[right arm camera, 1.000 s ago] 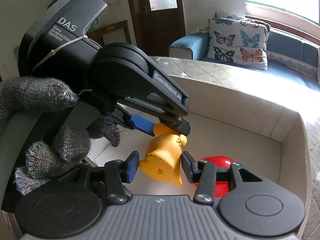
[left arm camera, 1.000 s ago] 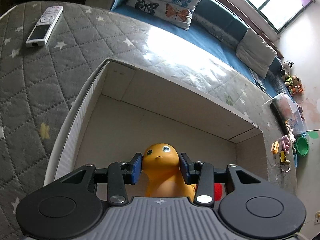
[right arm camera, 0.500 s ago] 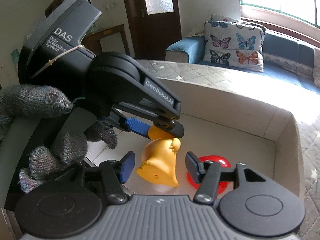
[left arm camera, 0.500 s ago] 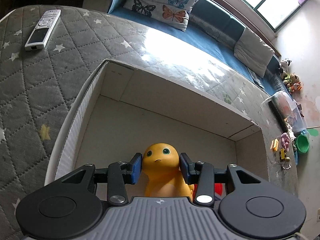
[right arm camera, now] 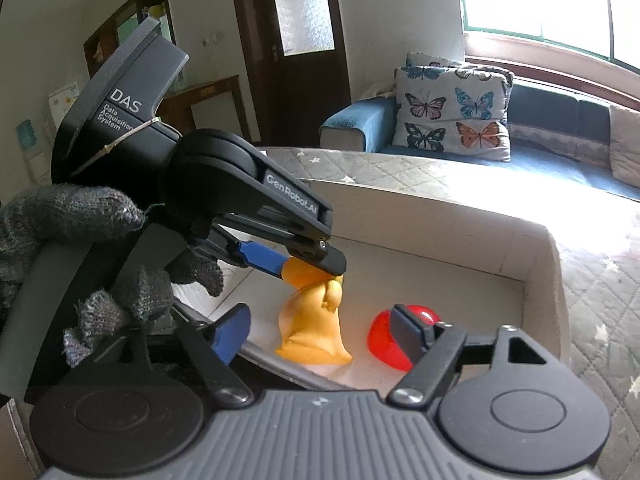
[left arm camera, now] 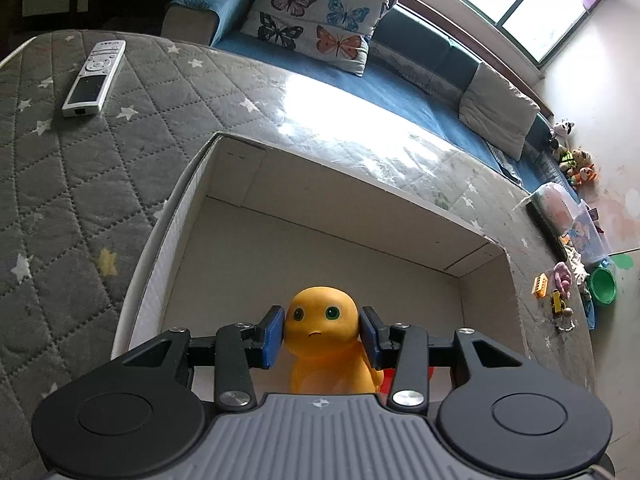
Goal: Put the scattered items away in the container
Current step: 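Carry both yellow ducks into the grey box and open both tools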
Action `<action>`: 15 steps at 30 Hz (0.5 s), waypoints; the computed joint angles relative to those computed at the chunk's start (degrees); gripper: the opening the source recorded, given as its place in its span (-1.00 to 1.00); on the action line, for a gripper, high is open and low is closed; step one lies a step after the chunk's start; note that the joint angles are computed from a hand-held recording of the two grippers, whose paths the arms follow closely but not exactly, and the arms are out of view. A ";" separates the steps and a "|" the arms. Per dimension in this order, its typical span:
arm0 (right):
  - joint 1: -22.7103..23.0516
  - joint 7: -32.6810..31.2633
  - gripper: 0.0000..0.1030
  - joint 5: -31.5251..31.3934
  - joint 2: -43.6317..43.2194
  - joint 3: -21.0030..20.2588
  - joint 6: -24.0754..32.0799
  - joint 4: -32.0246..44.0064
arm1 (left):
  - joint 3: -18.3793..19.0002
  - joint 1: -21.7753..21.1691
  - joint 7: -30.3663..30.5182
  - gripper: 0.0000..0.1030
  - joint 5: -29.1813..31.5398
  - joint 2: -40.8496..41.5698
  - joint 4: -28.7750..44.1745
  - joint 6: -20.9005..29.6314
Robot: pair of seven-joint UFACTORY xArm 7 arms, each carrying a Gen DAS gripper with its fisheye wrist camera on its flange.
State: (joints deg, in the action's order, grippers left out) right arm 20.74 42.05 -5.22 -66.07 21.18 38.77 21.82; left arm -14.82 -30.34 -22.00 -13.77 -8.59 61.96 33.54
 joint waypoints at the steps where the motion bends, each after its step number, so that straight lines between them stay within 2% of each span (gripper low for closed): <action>1: 0.34 0.27 0.57 0.13 -0.73 0.24 0.61 -0.14 | -0.01 -0.03 -0.01 -0.14 -0.04 -0.43 -0.36 -0.11; 4: 0.92 0.92 0.65 0.31 -1.96 0.79 1.66 -0.40 | -0.03 -0.12 -0.14 -0.14 -0.03 -1.65 -1.33 -0.37; 15: 3.26 3.19 0.68 0.49 -5.57 3.02 3.20 -1.23 | -0.12 -0.57 0.35 -0.14 0.31 -5.25 -3.97 -0.85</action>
